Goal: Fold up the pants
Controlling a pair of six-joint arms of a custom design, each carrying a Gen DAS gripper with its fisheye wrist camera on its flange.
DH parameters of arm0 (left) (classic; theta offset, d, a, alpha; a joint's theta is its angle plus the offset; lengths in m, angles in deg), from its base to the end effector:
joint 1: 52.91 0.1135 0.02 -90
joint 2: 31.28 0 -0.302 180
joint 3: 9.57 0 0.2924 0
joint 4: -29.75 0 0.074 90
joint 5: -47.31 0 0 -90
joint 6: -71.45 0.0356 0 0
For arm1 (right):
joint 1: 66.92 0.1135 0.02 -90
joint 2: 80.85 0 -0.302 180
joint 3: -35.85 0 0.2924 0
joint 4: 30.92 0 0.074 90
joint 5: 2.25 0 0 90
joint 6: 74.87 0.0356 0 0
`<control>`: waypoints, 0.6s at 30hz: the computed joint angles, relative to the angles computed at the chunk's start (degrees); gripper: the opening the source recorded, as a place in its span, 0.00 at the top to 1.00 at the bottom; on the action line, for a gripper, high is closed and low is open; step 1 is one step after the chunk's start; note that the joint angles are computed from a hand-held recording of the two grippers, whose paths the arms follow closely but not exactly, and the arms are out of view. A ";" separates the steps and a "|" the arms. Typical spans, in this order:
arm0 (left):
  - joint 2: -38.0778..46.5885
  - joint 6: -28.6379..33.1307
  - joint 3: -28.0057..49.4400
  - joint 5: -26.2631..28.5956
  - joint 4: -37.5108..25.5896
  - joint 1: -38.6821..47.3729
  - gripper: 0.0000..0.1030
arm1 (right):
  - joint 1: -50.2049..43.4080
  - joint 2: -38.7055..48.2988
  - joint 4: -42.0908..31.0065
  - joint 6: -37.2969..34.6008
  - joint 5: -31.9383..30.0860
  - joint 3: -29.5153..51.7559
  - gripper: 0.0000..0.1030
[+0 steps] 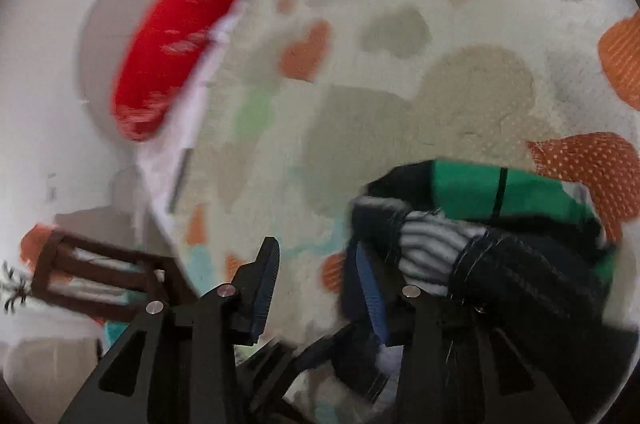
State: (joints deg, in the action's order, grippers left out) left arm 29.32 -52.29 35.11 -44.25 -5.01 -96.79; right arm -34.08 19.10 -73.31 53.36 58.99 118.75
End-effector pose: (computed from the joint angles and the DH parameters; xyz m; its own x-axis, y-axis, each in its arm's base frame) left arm 0.1610 -0.1534 0.2116 -0.8416 0.0391 -0.5386 0.2561 0.9069 -0.3344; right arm 0.3312 0.2341 0.2346 -0.9897 0.0069 -0.1430 -0.0872 0.7633 0.6401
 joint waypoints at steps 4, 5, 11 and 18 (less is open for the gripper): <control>-0.18 0.92 -0.39 0.57 0.43 0.20 0.33 | 1.08 1.11 -2.97 1.22 19.46 1.94 0.58; -0.38 1.31 -0.52 0.97 0.47 0.39 0.33 | 1.76 0.39 -3.51 1.89 24.48 1.76 0.56; -5.40 1.64 0.16 6.60 -4.83 3.80 0.33 | 2.44 -17.86 4.11 4.33 26.34 -11.96 0.55; -14.77 -2.68 1.74 2.63 -15.86 3.38 0.33 | 10.03 -29.38 5.45 7.12 35.68 -24.74 0.54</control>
State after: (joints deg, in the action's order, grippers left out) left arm 14.55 -54.96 36.86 -41.62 -20.87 -93.41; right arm -24.05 -10.28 -67.86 60.48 94.67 94.01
